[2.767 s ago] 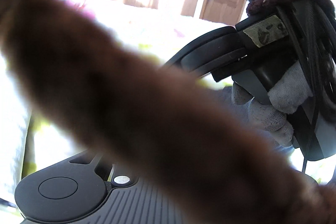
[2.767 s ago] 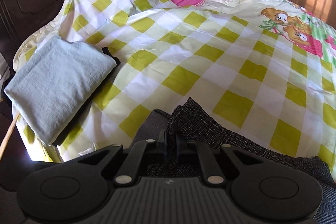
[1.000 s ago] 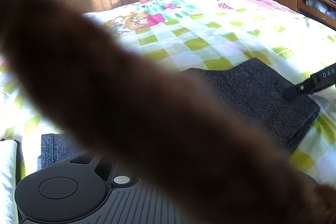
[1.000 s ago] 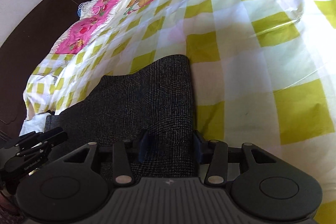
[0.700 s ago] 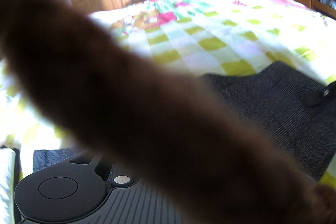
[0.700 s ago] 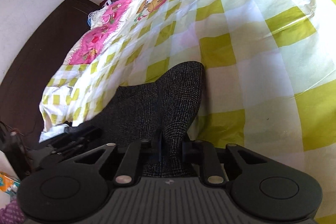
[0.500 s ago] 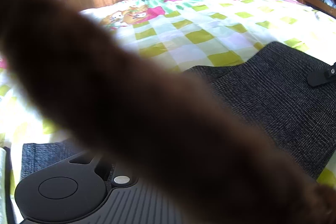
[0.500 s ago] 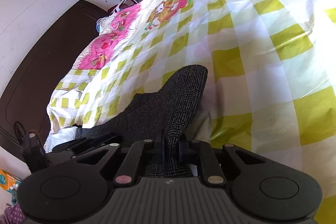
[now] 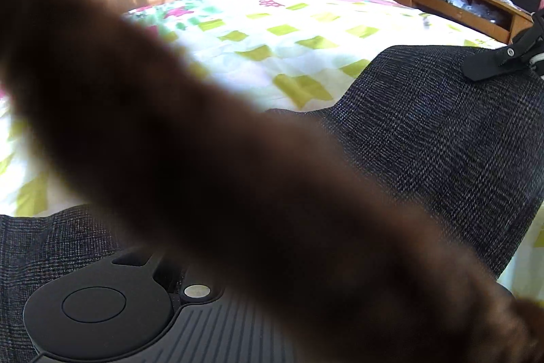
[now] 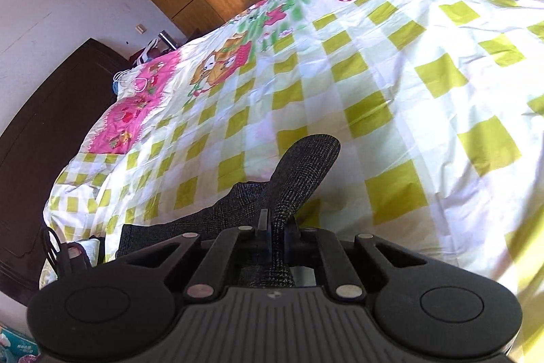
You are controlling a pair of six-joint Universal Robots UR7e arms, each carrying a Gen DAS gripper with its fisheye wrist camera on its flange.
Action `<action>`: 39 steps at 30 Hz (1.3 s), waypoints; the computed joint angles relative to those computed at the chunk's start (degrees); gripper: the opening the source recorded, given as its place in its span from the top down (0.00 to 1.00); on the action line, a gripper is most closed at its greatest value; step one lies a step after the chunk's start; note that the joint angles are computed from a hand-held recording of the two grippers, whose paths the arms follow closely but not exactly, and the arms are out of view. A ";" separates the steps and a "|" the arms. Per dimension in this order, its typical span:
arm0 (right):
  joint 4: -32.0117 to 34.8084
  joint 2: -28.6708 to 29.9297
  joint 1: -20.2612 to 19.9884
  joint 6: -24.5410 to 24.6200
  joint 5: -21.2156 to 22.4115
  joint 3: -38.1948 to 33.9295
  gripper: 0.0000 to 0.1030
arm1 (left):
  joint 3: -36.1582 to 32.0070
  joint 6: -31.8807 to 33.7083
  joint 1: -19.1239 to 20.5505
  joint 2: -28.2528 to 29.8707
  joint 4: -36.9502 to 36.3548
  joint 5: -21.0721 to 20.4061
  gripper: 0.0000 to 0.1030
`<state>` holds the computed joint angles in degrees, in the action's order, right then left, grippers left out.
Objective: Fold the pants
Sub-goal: 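Grasp the end of the grey folded pants with the right tool, then lift the grasped pants end and fold it over the stack with the right tool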
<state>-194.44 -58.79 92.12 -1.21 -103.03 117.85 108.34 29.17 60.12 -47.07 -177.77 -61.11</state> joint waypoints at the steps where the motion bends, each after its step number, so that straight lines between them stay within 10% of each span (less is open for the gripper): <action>1: -0.48 0.03 0.04 0.44 -0.44 0.27 0.77 | 0.18 0.27 -0.11 -0.04 -0.11 -0.08 0.85; 9: 0.01 1.97 1.73 3.01 -4.80 -1.14 0.76 | 0.81 -0.94 0.27 -1.72 1.44 -1.41 0.80; 20: 1.36 4.82 -0.18 4.96 -11.86 -1.05 0.50 | 1.27 -0.28 0.73 -2.13 0.94 -2.81 0.79; 35: -2.21 1.72 -8.68 5.60 3.90 4.49 0.50 | 1.37 -0.03 0.83 -1.89 0.48 -2.74 0.79; 39: -0.87 0.85 -9.46 6.06 7.68 4.74 0.65 | 1.21 -0.16 0.87 -1.68 0.56 -2.49 0.79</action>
<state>-195.32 -57.94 82.66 4.85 -95.34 122.59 109.54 29.01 60.99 -48.75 -177.21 -63.60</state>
